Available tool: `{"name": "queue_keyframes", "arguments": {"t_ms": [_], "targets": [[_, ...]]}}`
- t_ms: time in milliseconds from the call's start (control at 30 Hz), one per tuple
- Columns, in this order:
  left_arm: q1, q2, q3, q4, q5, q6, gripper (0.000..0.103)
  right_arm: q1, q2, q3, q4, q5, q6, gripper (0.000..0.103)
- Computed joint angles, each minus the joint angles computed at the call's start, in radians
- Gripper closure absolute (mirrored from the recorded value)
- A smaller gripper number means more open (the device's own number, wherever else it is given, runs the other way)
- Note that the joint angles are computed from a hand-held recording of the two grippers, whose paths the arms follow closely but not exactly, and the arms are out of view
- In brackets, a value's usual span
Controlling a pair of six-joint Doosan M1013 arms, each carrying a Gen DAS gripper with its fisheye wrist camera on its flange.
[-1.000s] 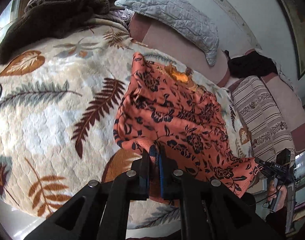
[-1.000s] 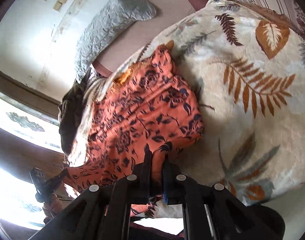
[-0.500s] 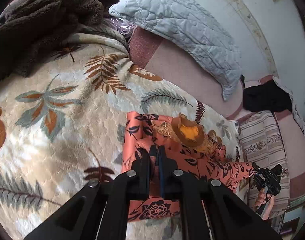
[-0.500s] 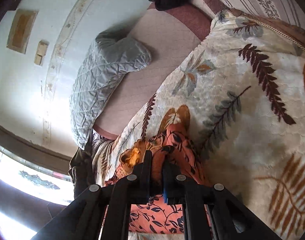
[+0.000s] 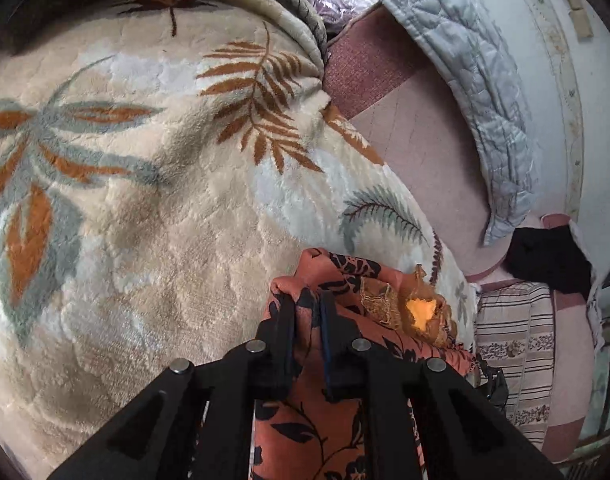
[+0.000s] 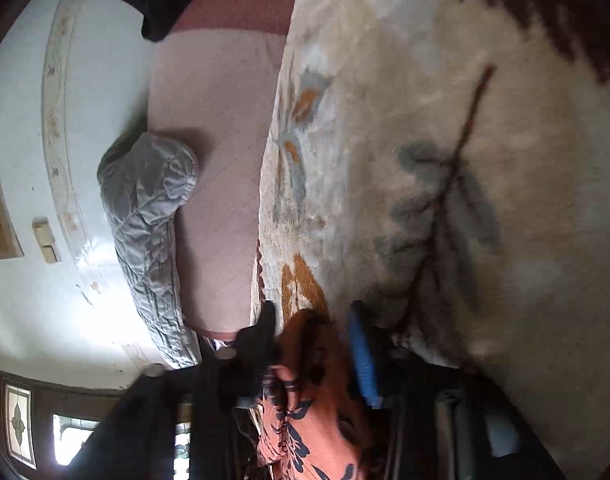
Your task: Fold small clothes
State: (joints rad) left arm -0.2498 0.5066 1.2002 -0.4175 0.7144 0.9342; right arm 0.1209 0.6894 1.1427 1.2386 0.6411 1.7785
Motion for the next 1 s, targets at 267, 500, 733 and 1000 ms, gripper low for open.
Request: {"name": "queue_keyframes", "arguments": {"t_ms": [267, 500, 733, 1000], "targets": [[-0.102, -0.18, 0.182, 0.401, -0.089, -0.362, 0.056, 0.006, -0.165, 0.139, -0.129, 0.019, -0.085, 0.025], [-0.182, -0.196, 0.26, 0.184, -0.07, -0.308, 0.049, 0.068, -0.266, 0.298, -0.061, 0.068, -0.13, 0.025], [-0.176, -0.19, 0.333, 0.254, -0.312, -0.587, 0.034, 0.117, -0.225, 0.294, -0.172, 0.03, 0.034, 0.025], [-0.166, -0.145, 0.322, 0.331, -0.451, -0.634, 0.069, 0.133, -0.159, 0.219, -0.196, -0.103, -0.046, 0.069]]}}
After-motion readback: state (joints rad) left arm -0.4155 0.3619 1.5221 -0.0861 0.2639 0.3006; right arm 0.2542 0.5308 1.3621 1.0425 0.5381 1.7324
